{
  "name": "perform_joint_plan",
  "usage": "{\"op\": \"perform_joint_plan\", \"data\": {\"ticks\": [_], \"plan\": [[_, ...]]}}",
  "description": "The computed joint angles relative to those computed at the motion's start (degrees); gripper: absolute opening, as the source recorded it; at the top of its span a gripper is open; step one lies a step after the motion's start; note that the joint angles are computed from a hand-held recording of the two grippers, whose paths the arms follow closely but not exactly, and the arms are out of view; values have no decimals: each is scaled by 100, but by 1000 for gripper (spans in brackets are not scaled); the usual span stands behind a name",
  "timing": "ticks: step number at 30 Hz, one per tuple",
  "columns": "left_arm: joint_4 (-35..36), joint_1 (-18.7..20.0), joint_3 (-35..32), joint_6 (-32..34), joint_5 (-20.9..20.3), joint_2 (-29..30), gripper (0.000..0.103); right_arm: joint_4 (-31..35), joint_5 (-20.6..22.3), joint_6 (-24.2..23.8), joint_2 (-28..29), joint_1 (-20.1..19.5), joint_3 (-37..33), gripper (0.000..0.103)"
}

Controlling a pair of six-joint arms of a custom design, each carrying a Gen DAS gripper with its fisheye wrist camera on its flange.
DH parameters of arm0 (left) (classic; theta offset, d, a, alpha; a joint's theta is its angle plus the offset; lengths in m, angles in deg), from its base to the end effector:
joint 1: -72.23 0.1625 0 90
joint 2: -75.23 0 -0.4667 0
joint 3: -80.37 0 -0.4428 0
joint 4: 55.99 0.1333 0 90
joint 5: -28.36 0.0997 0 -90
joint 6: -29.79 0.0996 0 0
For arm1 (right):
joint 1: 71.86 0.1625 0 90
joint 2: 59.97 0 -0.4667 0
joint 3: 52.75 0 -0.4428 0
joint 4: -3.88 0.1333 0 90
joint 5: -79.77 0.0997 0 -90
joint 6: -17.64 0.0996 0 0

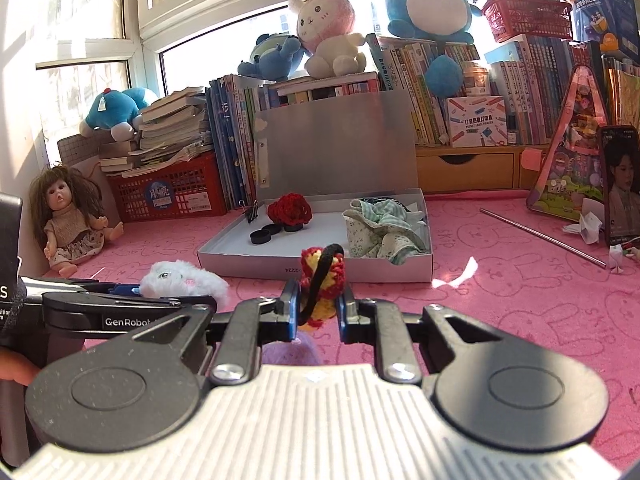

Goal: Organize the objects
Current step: 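Lift and carry the white plush and knitted toy toward the white box, then lower the white plush and knitted toy into the box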

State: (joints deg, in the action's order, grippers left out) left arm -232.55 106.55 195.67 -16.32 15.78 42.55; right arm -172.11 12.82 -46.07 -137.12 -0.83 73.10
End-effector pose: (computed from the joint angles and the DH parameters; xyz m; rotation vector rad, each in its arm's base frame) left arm -0.3248 -0.5008 -0.0394 0.1118 1.9953 -1.2857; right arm -0.0096 -0.5581 0.2723 1.2448 -2.5180 1.0873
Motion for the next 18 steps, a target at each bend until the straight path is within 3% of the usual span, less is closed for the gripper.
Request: {"op": "perform_joint_plan", "data": {"ticks": [9, 15, 18], "plan": [[-1582, 240, -377, 1655, 39, 178, 77, 200, -168, 552, 339, 266, -453, 22], [-3149, 381, -759, 3362, 2, 391, 77, 301, -255, 946, 632, 491, -830, 22], [-3782, 490, -932, 4083, -214, 444, 77, 337, -293, 1125, 782, 592, -1001, 22]]}}
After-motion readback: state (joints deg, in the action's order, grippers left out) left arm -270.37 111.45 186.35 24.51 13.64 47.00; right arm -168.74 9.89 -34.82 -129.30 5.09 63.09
